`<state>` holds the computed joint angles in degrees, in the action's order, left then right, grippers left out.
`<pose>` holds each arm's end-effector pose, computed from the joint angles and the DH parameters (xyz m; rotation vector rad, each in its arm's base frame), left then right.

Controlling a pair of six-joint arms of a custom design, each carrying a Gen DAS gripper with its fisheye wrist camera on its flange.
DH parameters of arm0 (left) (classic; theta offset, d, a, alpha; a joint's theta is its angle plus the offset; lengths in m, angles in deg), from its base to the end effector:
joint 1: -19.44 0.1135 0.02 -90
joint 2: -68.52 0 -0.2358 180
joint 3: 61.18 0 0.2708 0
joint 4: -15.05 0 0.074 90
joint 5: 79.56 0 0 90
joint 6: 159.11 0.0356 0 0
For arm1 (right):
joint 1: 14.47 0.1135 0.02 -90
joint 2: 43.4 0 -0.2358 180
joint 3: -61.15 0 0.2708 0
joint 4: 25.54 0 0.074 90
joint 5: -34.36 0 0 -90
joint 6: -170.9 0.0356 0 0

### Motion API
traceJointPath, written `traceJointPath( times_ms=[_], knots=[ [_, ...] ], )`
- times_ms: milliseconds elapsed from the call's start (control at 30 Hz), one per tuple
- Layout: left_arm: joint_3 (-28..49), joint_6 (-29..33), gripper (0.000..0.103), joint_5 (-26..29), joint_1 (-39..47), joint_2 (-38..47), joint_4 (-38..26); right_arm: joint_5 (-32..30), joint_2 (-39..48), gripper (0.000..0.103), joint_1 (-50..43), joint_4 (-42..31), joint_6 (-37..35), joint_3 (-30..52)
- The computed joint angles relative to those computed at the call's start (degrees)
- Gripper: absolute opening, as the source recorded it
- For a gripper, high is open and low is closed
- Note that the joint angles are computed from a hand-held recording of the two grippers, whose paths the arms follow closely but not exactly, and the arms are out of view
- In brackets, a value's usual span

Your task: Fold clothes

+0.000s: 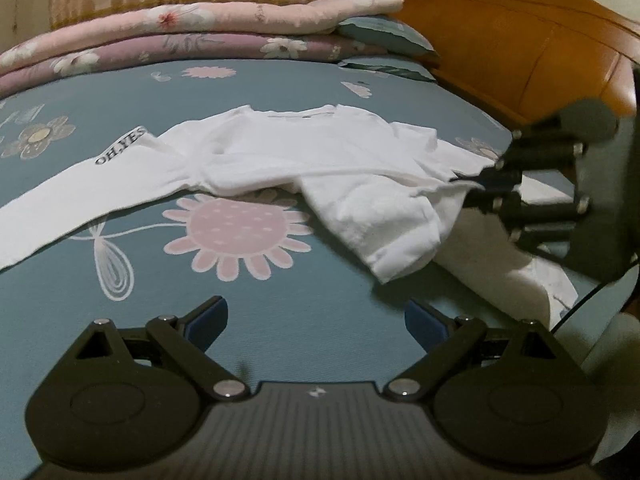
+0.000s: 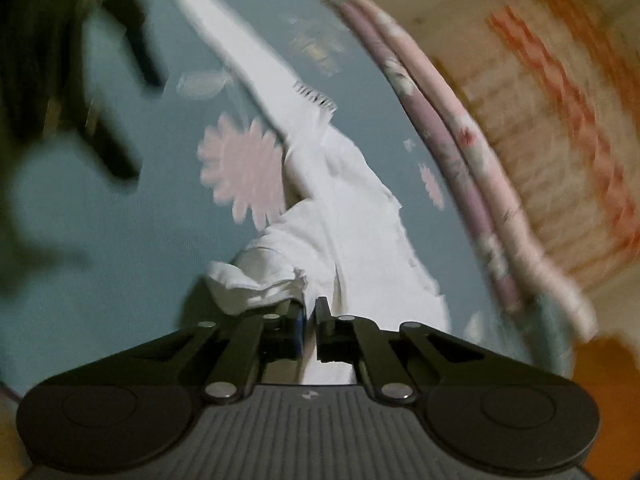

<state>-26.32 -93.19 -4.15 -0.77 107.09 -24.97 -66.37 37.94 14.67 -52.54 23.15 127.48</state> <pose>0.1760 -0.0552 0.1680 -0.2036 2.2966 -0.0978 0.2824 0.1650 0.2035 -1.6419 1.5945 -0.0434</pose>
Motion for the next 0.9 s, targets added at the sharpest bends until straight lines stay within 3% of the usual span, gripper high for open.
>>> traceJointPath(
  times_ms=[133, 233, 467, 533, 633, 767, 900],
  knots=[
    [0.42, 0.63, 0.095, -3.41, -3.28, 0.20, -0.92, -9.82, 2.49, 0.006, -2.68, -15.83, 8.80, 10.37],
    [-0.36, 0.68, 0.095, -3.25, -3.25, -3.16, -2.79, -17.86, 6.55, 0.007, -4.25, -26.30, 11.46, 17.71],
    [-1.60, 1.20, 0.095, -2.72, -3.46, -4.38, -4.56, -9.24, 5.02, 0.022, -1.05, -25.66, 9.86, 13.12],
    [-1.99, 1.54, 0.095, -1.63, -3.83, -3.36, -3.70, -9.97, 3.98, 0.035, -1.94, -26.86, 9.72, 12.24],
    [-3.99, -1.26, 0.094, 8.82, 1.21, -4.69, -0.23, -10.41, 1.19, 0.039, -3.86, -27.97, 9.33, 10.12],
    [-8.36, -10.29, 0.093, 30.49, 14.93, -6.73, 7.20, -12.64, -1.83, 0.042, -6.84, -28.55, 10.55, 7.92],
    [-13.02, -24.89, 0.093, 47.44, 25.49, 0.65, 22.78, -16.10, -4.85, 0.046, -10.96, -28.72, 11.53, 5.52]
  ],
)
